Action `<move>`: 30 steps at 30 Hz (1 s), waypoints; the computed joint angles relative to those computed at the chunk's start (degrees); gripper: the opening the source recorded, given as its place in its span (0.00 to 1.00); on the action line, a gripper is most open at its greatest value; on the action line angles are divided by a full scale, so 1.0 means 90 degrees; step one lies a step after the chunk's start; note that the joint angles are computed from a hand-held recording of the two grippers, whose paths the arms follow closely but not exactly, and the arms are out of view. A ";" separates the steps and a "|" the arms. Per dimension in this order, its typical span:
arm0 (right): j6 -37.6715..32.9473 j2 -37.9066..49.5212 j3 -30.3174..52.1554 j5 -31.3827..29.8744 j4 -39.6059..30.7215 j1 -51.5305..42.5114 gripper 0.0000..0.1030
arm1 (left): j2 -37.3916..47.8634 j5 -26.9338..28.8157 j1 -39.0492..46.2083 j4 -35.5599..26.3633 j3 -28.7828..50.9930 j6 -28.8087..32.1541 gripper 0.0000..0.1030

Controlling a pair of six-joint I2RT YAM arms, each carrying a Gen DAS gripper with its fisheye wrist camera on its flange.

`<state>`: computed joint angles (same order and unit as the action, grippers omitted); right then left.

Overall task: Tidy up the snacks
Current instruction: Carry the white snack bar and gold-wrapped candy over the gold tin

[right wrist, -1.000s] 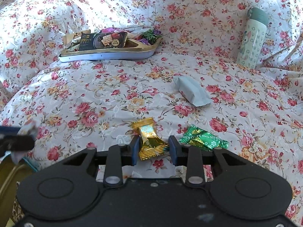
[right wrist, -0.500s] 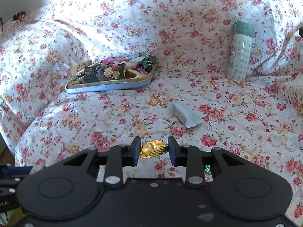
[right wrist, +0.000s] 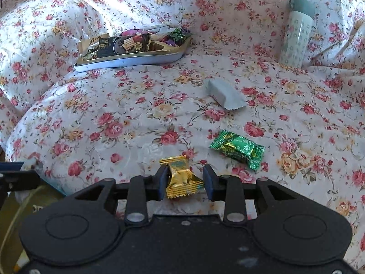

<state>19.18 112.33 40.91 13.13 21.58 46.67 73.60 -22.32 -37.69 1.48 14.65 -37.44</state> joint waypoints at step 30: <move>0.1194 -0.3355 -0.1979 0.0794 -0.0022 0.1041 0.33 | -0.1480 -0.1051 -0.1897 -0.1929 0.0215 -0.1289 0.25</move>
